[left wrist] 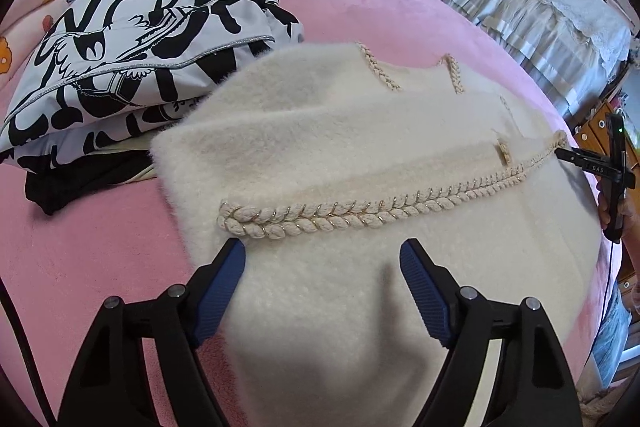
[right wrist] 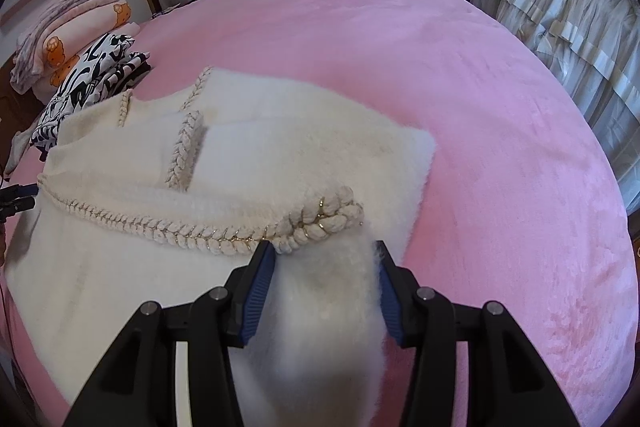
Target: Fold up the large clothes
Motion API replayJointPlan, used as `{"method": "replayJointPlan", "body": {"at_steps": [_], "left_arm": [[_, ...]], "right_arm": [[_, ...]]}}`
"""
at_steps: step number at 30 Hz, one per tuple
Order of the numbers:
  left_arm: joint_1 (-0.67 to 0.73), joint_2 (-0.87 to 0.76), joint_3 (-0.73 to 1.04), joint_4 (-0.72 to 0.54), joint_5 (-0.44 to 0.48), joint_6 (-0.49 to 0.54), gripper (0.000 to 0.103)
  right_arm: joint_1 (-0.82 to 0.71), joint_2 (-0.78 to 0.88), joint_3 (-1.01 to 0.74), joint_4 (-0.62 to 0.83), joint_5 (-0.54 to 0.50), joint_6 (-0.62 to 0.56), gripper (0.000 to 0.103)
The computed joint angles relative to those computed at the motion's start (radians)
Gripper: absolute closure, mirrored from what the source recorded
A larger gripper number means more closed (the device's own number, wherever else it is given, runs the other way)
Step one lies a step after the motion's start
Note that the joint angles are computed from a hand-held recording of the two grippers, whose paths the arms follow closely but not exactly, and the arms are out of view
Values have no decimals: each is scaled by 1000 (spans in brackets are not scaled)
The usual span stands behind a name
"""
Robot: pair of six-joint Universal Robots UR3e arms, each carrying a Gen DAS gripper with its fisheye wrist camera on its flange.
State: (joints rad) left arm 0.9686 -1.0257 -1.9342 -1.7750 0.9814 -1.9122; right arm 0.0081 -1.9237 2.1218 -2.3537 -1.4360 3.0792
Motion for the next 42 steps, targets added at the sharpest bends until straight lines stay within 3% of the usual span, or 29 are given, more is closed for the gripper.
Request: {"method": "replayJointPlan", "body": {"at_steps": [6, 11, 16, 19, 22, 24, 26, 31, 34, 37, 42], "left_arm": [[132, 30, 75, -191, -52, 179, 24], [17, -35, 28, 14, -7, 32, 24], [-10, -134, 57, 38, 1, 14, 24], [-15, -149, 53, 45, -7, 21, 39], [-35, -131, -1, 124, -10, -19, 48], [-52, -83, -47, 180, -1, -43, 54], [-56, -20, -79, 206, 11, -42, 68], [-52, 131, -100, 193, 91, -46, 89], [-59, 265, -123, 189, 144, -39, 95], [-102, 374, -163, 307, 201, -124, 96], [41, 440, -58, 236, 97, -147, 96]], "right_arm": [[14, 13, 10, -31, -12, 6, 52], [6, 22, 25, -56, -4, 13, 52], [-3, 18, 26, -49, 7, -3, 52], [2, 32, 21, -54, 2, -7, 52], [20, 50, 26, -86, -21, 15, 53], [47, 69, 16, -93, -59, 41, 54], [114, 93, -3, -109, -150, 72, 61], [315, 144, -58, -117, -417, 137, 95], [401, 143, -85, -94, -516, 185, 95], [438, 114, -126, -60, -557, 237, 96], [436, 52, -215, -17, -567, 272, 96]]}}
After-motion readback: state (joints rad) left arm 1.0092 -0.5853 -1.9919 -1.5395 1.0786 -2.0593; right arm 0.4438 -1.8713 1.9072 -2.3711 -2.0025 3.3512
